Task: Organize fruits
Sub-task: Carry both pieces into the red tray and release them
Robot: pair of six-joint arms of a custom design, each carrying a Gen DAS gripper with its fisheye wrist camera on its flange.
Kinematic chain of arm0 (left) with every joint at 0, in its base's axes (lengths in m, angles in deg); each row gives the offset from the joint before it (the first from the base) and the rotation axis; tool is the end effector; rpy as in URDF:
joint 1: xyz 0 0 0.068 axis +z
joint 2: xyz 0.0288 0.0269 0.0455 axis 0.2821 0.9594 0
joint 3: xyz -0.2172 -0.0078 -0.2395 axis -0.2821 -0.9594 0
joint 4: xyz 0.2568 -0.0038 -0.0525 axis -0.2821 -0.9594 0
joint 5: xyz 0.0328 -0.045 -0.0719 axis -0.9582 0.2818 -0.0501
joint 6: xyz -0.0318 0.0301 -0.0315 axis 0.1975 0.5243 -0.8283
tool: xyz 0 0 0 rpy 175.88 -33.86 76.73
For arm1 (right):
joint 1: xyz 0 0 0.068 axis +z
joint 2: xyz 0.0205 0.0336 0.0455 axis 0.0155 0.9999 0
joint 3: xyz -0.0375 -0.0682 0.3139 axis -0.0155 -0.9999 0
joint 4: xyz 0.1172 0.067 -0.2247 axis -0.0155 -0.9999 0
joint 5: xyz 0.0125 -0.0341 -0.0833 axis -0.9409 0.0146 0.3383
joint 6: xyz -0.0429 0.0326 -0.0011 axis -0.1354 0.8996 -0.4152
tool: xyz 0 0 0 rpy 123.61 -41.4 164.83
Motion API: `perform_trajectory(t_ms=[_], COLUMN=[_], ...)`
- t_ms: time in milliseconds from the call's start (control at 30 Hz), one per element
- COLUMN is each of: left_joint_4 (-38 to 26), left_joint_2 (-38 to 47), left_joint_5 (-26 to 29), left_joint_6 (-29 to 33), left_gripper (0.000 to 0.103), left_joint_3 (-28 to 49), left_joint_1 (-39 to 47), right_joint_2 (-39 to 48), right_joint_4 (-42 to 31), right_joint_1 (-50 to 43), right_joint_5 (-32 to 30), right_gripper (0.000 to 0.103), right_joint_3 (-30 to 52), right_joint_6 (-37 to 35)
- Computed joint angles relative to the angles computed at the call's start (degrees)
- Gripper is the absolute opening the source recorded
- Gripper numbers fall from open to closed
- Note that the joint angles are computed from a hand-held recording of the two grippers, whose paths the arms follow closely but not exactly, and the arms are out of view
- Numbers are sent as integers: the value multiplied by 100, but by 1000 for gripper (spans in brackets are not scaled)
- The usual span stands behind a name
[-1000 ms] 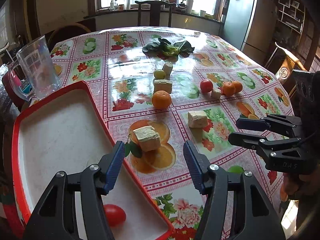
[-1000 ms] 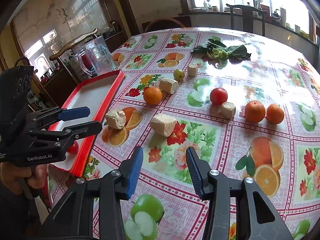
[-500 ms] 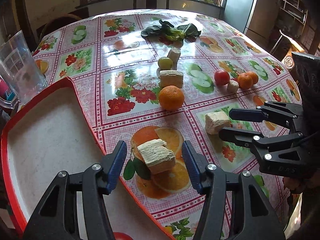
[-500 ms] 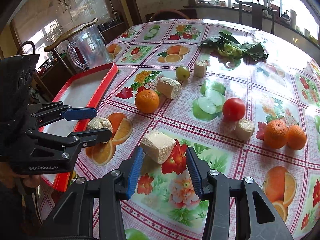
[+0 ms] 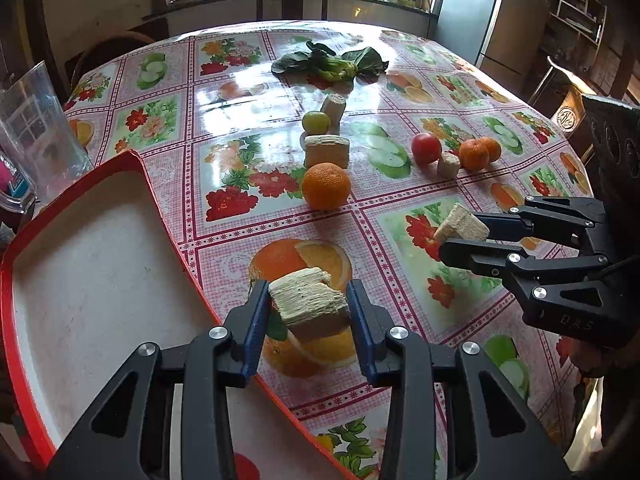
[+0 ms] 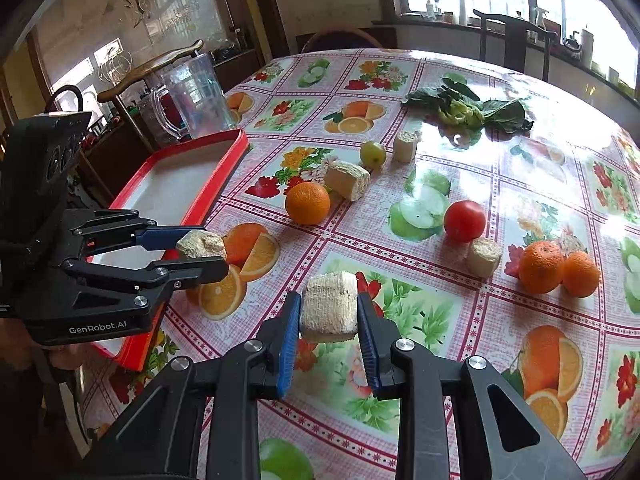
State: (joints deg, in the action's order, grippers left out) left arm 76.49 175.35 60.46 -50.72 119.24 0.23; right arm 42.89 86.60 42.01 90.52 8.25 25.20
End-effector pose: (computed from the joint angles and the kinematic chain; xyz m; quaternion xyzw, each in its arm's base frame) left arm 0.3244 -0.1104 0.0370 0.4773 0.8267 -0.1826 0.2355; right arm 0.1846 0.1399 0.0279 0.1362 0.9271 0.0372 0.3472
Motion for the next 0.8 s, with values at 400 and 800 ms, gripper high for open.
perform_trajectory(t_ms=[400, 800], left_joint_4=[-147, -456], left_joint_2=[-738, -1008], left_joint_5=[816, 1262], left_joint_6=[256, 747], left_gripper=[36, 36], left_joint_3=[-611, -793], left_joint_1=[834, 1883], right_joint_2=[-989, -1257], right_joint_4=[-1219, -2176], right_joint_1=[934, 1401], right_joint_5=[722, 902], right_gripper=[28, 28], right_joint_3=[58, 789], right_joint_6=[757, 721])
